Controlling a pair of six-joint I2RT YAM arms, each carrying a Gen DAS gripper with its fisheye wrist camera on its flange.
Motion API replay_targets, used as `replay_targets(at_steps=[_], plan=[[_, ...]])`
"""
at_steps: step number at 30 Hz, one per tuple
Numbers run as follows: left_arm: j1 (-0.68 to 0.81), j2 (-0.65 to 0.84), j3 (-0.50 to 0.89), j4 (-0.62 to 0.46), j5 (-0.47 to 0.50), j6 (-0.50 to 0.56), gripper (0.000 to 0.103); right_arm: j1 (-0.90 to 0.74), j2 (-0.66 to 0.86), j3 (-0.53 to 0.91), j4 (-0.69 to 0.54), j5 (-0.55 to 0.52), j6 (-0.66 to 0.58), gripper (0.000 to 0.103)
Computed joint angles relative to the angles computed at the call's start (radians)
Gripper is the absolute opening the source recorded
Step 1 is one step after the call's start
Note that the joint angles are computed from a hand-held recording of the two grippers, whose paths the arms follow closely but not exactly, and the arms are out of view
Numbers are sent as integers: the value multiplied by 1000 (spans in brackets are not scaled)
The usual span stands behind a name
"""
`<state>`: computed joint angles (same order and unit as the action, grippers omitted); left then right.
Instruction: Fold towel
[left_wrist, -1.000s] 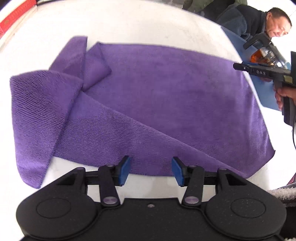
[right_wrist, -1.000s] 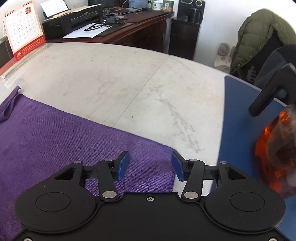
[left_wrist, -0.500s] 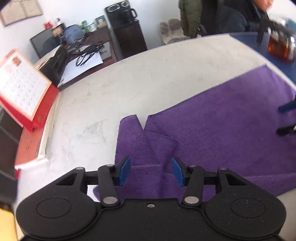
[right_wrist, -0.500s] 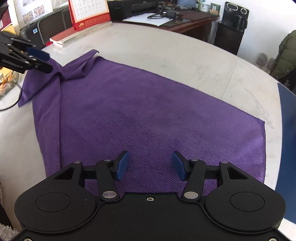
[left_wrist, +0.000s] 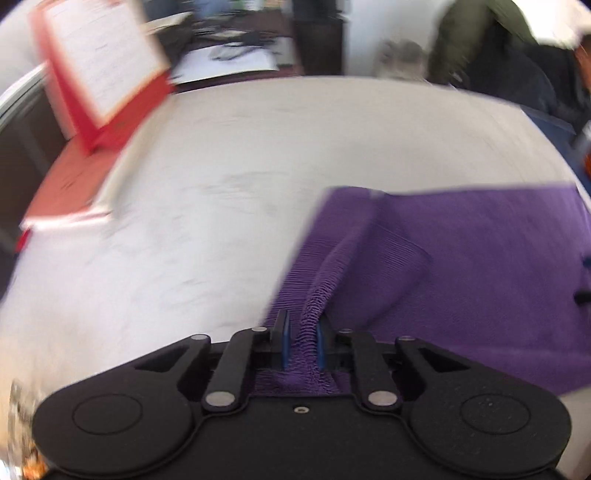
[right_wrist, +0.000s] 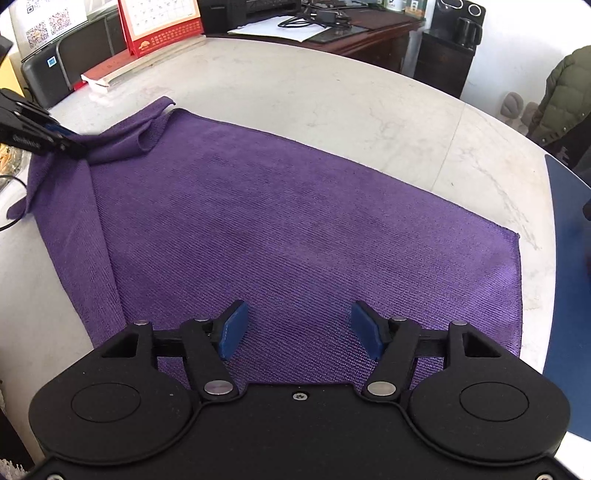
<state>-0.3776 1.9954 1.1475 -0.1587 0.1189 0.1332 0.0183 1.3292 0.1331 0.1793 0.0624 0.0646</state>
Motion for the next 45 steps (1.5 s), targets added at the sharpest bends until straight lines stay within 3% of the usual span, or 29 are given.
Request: replay_targets(at_steps=[4, 13, 15, 19, 20, 24, 27, 34, 37, 42, 44, 45], plan=[[151, -50, -44, 8, 43, -151, 12, -15, 0, 5, -12, -7, -9, 64], [305, -119, -113, -19, -60, -214, 13, -1, 21, 12, -2, 6, 4, 67], [291, -158, -115, -35, -24, -179, 15, -3, 29, 15, 2, 6, 0, 67], [181, -181, -116, -5, 81, -76, 41, -4, 45, 21, 8, 10, -2, 69], [140, -169, -107, 11, 86, -31, 44, -4, 49, 23, 11, 11, -2, 69], [-16, -42, -25, 54, 28, 183, 47, -2, 40, 13, 15, 18, 6, 69], [-90, 81, 89, 27, -37, 297, 47, -4, 34, 6, 20, 16, 8, 69], [-76, 345, 448, -159, 26, 321, 51, -24, 22, 3, 10, 1, 0, 72], [-68, 418, 551, -241, 53, 324, 51, -35, 16, 4, -1, -1, -2, 74], [-38, 441, 599, -296, 120, 288, 47, -32, 1, 14, -35, 6, 9, 77], [-26, 440, 599, -289, 125, 263, 29, -33, -5, 16, -47, 9, 14, 78], [-23, 438, 597, -285, 117, 252, 25, -32, -7, 18, -51, 10, 17, 79]])
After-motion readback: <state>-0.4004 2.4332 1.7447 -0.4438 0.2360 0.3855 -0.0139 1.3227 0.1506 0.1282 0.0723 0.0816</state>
